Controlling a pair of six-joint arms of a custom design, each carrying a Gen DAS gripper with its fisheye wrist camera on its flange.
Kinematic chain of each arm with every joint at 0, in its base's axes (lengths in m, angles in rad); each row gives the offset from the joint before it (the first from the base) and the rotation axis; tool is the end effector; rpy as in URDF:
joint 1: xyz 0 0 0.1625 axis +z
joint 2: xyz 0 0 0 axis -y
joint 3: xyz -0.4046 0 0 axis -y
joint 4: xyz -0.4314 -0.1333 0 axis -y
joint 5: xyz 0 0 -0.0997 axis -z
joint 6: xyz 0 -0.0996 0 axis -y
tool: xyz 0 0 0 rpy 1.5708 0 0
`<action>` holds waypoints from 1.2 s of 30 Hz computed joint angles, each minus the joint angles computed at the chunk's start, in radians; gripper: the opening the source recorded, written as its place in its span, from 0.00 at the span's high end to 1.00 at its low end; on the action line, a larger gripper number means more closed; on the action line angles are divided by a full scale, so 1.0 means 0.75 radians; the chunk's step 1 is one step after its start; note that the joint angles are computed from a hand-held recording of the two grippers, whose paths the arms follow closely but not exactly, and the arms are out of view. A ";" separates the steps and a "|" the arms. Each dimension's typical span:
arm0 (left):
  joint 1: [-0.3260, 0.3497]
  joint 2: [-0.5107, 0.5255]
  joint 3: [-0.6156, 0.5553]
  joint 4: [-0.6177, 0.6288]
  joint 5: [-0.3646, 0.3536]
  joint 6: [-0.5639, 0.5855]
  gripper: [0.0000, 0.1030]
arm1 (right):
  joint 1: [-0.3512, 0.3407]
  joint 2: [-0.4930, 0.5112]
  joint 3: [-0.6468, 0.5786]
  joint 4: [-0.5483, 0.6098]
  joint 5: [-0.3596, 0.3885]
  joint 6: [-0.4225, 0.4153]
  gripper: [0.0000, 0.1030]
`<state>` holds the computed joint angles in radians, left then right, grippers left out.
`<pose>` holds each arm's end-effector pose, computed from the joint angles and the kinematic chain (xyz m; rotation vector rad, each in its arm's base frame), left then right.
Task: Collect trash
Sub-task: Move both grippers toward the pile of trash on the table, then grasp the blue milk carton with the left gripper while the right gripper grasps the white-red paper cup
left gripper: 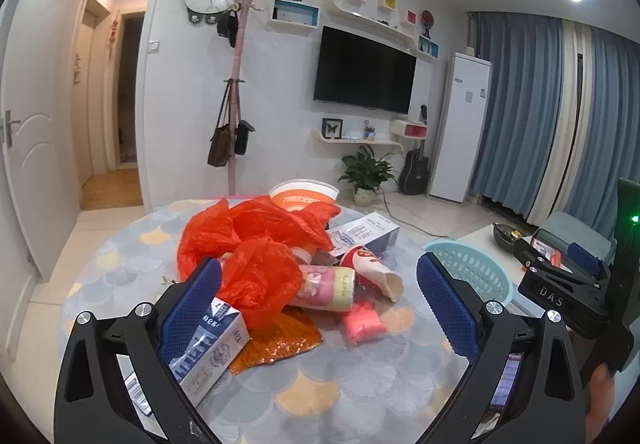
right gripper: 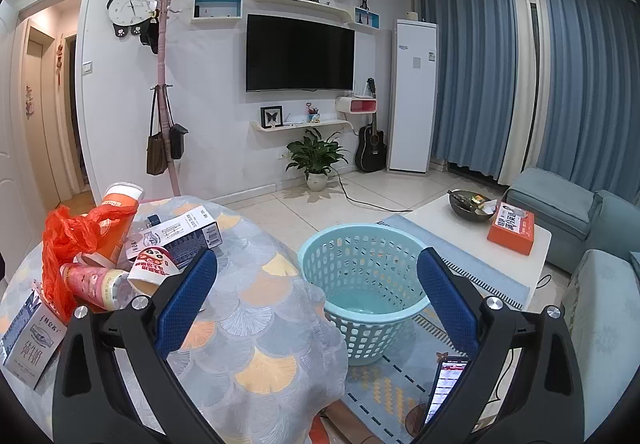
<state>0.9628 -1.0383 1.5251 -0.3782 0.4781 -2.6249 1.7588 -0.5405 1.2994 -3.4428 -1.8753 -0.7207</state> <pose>-0.1730 -0.6367 0.2052 0.1177 1.8637 -1.5144 0.2491 -0.7560 0.1213 0.8020 -2.1361 1.2716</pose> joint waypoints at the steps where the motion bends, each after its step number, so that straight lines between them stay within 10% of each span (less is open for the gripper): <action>1: 0.000 -0.001 0.003 -0.006 0.000 0.001 0.08 | 0.000 -0.001 0.001 0.000 0.000 0.000 0.08; 14: 0.012 -0.023 0.027 -0.022 -0.015 0.000 0.08 | 0.003 0.009 -0.003 -0.018 0.002 -0.004 0.10; 25: 0.037 -0.176 0.166 -0.079 -0.134 0.036 0.08 | 0.013 0.002 0.019 0.105 0.093 -0.048 0.42; 36: 0.153 -0.064 -0.051 0.769 -0.006 -0.614 0.08 | 0.010 0.040 -0.047 0.461 0.172 -0.019 0.43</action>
<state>1.0776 -1.0863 1.4868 0.1986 0.4733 -3.0856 1.7665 -0.5104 1.2638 -3.0969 -1.7459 -0.7347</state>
